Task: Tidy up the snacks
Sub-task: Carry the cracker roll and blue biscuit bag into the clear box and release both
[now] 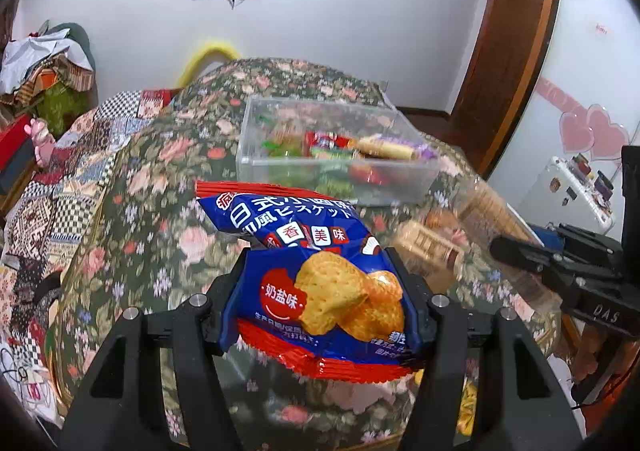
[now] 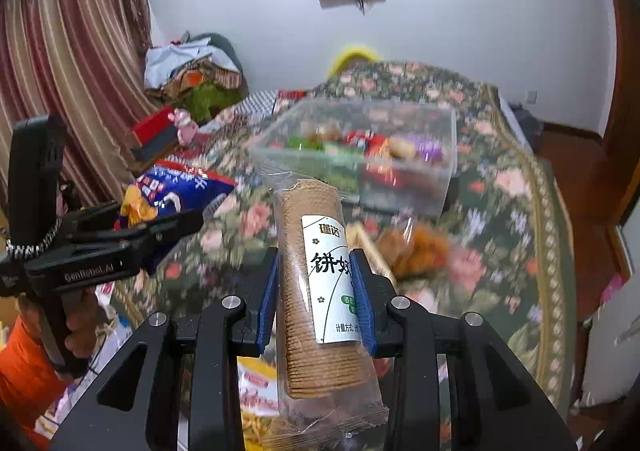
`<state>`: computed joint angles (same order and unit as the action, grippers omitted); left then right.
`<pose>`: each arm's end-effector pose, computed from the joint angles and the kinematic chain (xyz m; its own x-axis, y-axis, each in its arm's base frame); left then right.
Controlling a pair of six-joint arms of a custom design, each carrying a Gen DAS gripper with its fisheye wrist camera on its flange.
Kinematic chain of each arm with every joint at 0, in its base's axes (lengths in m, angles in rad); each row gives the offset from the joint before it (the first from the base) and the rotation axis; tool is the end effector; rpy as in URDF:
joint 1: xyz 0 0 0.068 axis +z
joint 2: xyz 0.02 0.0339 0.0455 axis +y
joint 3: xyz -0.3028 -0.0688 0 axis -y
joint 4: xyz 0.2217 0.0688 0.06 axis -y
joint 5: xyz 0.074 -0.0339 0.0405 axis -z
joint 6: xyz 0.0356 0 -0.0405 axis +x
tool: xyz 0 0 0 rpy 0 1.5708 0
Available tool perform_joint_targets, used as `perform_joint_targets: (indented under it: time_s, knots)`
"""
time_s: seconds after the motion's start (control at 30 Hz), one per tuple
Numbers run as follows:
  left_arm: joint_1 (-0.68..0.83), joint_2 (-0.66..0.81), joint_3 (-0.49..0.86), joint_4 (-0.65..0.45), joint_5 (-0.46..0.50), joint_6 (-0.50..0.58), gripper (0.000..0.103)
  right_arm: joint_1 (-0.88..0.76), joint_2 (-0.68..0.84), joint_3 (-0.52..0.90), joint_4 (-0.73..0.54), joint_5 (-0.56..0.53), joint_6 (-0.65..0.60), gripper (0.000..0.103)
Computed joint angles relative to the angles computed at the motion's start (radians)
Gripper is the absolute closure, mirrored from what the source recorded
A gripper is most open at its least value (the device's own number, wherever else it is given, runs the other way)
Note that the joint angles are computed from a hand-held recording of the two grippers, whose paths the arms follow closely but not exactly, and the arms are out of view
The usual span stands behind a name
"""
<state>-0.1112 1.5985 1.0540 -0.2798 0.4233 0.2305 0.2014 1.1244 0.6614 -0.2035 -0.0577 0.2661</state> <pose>0.3178 -0.0502 0.2745 -0.6238 0.2792 -0.7300 0.5351 0.8334 -0.1384 0.1961 0.0421 0.2736 -0.6486 0.1355 -0.7489 -0.0762 0.9675 0.2411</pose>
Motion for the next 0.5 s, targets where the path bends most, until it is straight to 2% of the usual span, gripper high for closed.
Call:
perform_joint_targets:
  time_s: [0.23, 0.5]
  knots:
    - [-0.021, 0.054, 0.108, -0.003, 0.004, -0.037, 0.041, -0.062, 0.043, 0.085, 0.025, -0.013, -0.059, 0.072]
    - [-0.05, 0.159, 0.266, 0.001, -0.036, -0.077, 0.041, -0.129, 0.179, 0.189, 0.085, -0.045, -0.092, 0.072]
